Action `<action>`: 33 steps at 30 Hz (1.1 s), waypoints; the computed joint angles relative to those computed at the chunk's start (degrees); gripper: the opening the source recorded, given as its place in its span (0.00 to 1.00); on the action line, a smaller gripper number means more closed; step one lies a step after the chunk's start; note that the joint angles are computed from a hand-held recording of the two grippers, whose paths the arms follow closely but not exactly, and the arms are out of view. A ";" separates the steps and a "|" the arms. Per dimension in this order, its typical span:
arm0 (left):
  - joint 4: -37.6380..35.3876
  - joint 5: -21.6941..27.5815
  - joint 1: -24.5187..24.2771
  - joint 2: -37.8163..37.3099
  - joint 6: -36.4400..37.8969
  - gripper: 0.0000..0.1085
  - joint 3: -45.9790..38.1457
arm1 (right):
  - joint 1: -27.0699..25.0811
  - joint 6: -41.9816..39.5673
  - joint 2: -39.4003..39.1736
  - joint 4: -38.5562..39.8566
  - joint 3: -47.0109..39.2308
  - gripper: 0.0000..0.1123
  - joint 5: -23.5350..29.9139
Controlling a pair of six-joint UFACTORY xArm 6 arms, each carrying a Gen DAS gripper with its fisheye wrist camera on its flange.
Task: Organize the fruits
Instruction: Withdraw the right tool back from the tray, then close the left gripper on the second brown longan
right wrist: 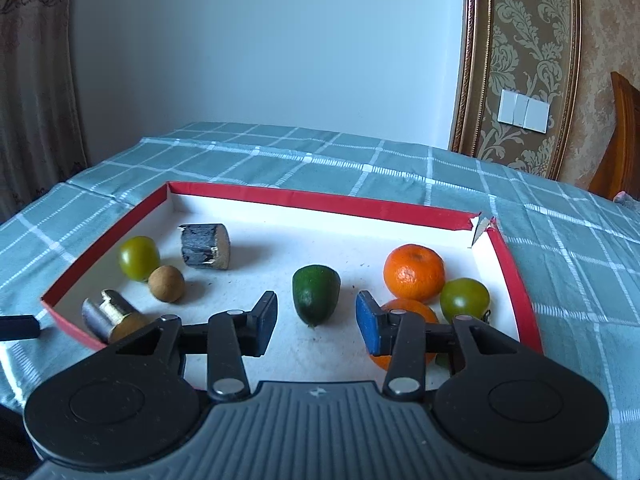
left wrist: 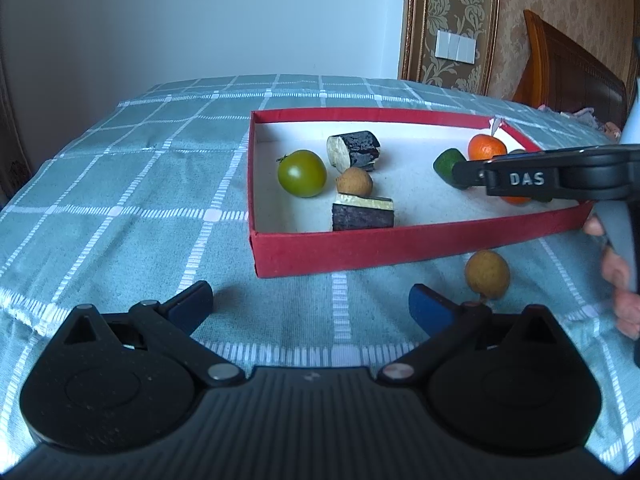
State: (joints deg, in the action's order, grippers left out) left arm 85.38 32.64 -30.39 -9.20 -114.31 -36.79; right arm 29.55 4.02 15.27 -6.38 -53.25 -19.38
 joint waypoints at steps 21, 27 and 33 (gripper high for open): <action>-0.55 0.31 -0.06 0.37 0.90 0.95 -0.29 | -5.30 4.37 -9.06 -4.98 15.73 0.59 -11.17; 1.02 -0.13 -0.51 0.07 -1.59 0.95 -0.02 | -5.87 3.28 -10.29 -3.28 18.62 0.61 -12.49; 6.73 -1.51 -2.99 0.08 -9.48 0.95 -0.56 | -7.05 4.08 -10.69 -2.44 19.42 0.61 -12.46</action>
State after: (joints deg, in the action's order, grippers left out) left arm 92.12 31.13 -33.38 -9.12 -123.79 -37.35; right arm 22.50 8.09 4.59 -8.82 -33.83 -31.83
